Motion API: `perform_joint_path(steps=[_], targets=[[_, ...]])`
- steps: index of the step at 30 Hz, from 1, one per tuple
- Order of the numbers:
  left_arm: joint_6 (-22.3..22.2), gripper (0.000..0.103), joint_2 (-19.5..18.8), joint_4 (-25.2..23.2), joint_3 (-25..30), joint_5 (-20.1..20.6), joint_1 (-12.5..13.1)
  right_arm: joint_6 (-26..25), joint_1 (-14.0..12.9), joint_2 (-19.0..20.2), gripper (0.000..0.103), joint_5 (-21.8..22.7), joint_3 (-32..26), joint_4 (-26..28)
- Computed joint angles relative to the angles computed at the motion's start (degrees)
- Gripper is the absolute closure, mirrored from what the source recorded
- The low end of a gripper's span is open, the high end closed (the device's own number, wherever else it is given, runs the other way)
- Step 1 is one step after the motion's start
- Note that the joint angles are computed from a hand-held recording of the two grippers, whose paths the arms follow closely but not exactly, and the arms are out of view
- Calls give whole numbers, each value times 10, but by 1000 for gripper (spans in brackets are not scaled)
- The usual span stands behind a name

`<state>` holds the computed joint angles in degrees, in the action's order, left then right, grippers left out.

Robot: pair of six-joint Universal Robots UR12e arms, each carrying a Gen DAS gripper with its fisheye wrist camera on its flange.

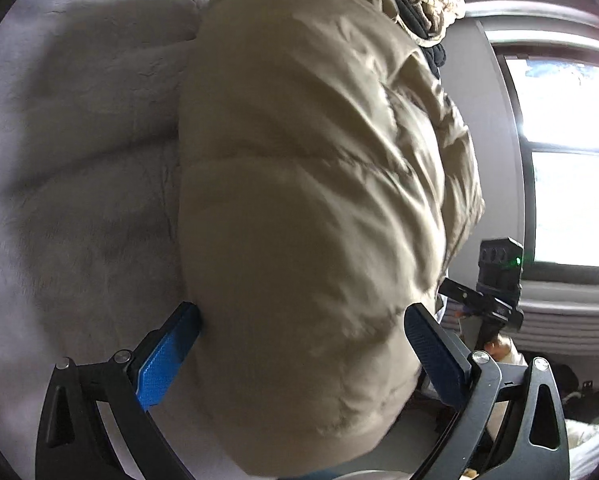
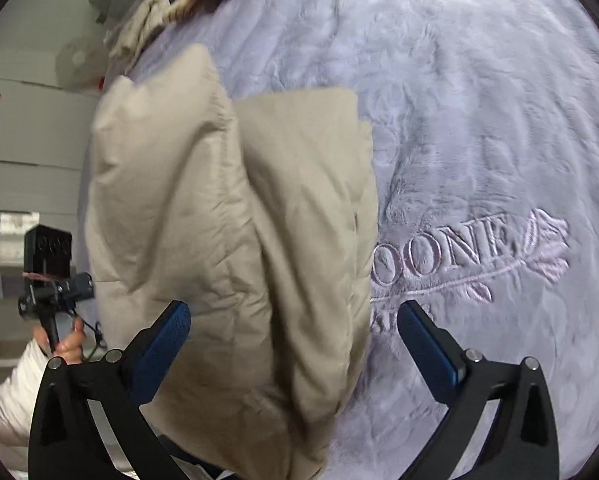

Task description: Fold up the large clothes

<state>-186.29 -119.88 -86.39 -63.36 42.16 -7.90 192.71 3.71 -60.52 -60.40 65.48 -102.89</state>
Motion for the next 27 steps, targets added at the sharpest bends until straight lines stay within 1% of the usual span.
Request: perform_joint_path(steps=[3, 6, 8, 11, 14, 17, 20, 22, 23, 24, 25, 26, 27], targets=[[28, 1, -10, -15, 3, -19, 2, -3, -7, 14, 0, 37, -5, 7], [41, 1, -17, -13, -2, -45, 5, -13, -16, 30, 0, 94, -8, 15], [38, 1, -23, -3, -8, -65, 7, -17, -22, 40, 0, 151, -2, 13], [19, 0, -27, 18, -22, -91, 9, -9, -26, 51, 0, 207, 6, -8], [4, 0, -32, 31, -25, -103, 7, -2, -25, 64, 0, 251, 5, -31], [-11, 0, -40, 34, -17, -96, 1, 6, -19, 78, 0, 265, -8, -31], [-36, 0, -42, 46, -9, -74, -4, 39, -16, 79, 0, 254, -10, -44], [-40, 4, -39, 57, -6, -58, -6, 54, -16, 76, 2, 248, -9, -41], [-39, 9, -36, 63, -5, -51, -7, 64, -15, 71, 4, 244, -4, -45], [-39, 13, -34, 68, -5, -46, -7, 71, -15, 68, 12, 242, -1, -53], [-38, 15, -32, 73, -4, -43, -6, 80, -15, 64, 22, 242, 3, -65], [-36, 17, -30, 76, -4, -42, -6, 90, -14, 59, 27, 242, 9, -80], [-30, 17, -29, 78, -1, -41, -5, 92, -14, 59, 34, 241, 5, -86]])
